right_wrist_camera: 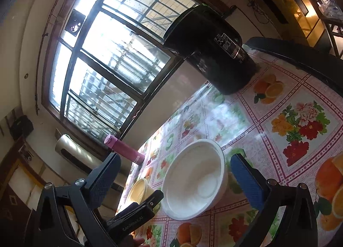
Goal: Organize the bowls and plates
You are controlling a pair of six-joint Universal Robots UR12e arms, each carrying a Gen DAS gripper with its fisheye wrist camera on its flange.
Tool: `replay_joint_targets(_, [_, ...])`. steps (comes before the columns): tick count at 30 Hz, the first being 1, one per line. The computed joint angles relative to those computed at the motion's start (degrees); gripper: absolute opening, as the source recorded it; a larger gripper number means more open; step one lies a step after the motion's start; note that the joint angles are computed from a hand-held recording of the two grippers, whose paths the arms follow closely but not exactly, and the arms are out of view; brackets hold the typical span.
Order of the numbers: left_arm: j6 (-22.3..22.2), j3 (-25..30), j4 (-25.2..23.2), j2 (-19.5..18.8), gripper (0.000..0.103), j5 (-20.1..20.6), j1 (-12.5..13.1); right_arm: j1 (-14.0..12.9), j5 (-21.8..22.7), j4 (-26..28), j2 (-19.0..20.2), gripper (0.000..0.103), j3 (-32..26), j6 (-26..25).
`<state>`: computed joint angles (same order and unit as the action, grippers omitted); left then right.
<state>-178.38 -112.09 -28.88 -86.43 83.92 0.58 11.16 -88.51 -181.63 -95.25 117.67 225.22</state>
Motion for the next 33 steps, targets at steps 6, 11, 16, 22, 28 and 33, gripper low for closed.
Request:
replay_joint_targets(6, [0.6,-0.1,-1.4,-0.5,0.103,-2.2,0.5,-0.1,0.4,1.9,0.6,0.103,-0.1,0.3])
replay_joint_targets(11, [1.4,0.0,-2.4,-0.7,0.103,-3.0,0.6,-0.1,0.5,3.4,1.2,0.103,-0.2,0.4])
replay_joint_targets(16, [2.0,-0.1,-2.8,-0.6,0.103,-3.7,0.6,0.1,0.3,3.5,1.2,0.103,0.1,1.0])
replay_joint_targets(22, [2.7,0.1,-4.0,-0.9,0.103,-4.3,0.5,0.4,-0.1,4.6,1.5,0.103,-0.1,0.9])
replay_joint_targets(28, [2.6,0.3,-4.7,-1.1,0.103,-4.5,0.6,0.6,-0.5,5.7,1.8,0.103,-0.3,0.8])
replay_joint_targets(33, [2.8,0.4,-5.3,-1.3,0.103,-4.6,0.6,0.7,-0.7,5.6,2.0,0.103,-0.4,0.9])
